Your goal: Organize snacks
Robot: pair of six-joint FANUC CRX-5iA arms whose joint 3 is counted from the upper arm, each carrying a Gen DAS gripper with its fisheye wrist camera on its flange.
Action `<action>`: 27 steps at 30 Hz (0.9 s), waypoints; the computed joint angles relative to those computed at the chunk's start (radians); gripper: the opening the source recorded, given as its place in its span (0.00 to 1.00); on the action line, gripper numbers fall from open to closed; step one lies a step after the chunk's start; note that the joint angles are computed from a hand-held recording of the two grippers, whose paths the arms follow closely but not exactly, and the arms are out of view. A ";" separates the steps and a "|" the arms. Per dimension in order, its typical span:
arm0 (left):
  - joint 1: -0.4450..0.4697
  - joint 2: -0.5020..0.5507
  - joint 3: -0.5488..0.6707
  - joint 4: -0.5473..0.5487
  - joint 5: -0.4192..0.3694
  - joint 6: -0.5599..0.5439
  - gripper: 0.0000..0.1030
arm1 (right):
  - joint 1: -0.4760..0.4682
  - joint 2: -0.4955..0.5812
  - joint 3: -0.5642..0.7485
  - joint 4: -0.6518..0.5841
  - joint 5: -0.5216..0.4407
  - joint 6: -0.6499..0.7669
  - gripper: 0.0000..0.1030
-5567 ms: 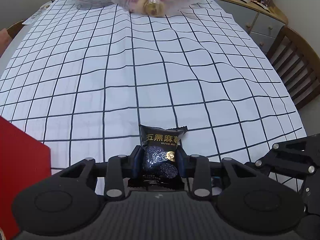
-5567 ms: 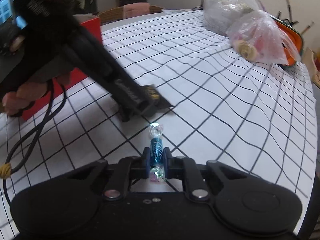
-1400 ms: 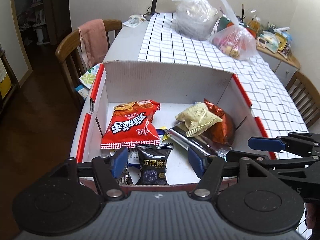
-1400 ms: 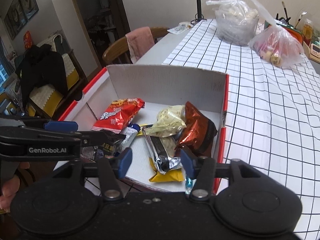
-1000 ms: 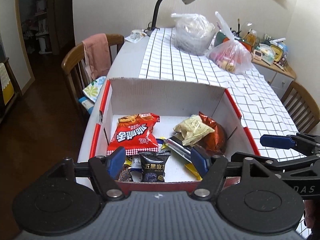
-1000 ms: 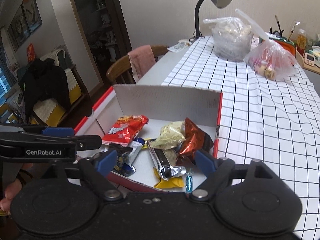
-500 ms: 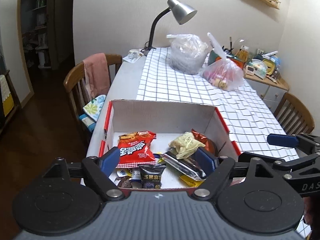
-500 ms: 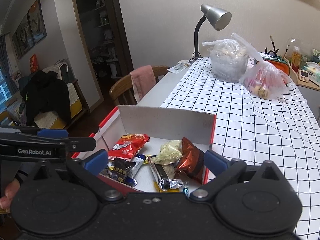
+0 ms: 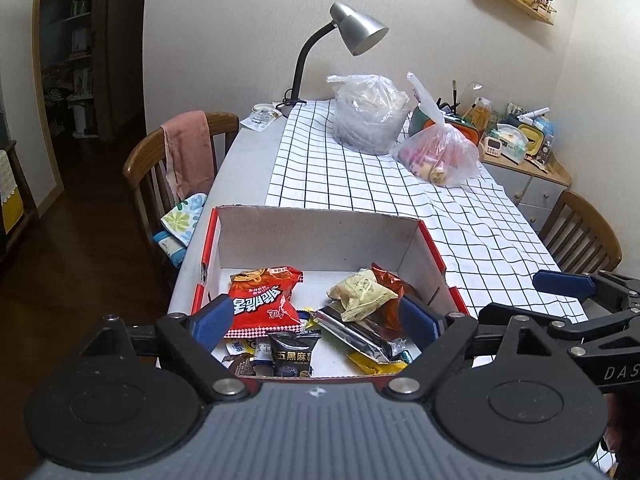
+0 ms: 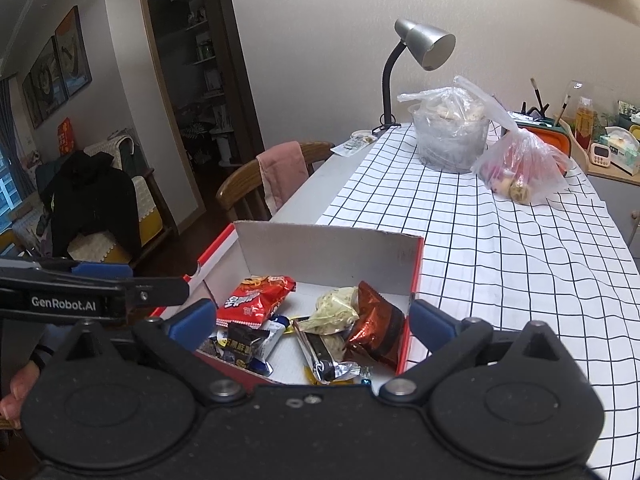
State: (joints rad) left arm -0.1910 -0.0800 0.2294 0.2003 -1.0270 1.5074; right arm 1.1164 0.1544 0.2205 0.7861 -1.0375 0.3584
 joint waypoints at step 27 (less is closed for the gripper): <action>-0.016 0.004 0.027 -0.031 -0.016 0.024 0.87 | -0.010 0.009 0.003 0.035 -0.018 -0.061 1.00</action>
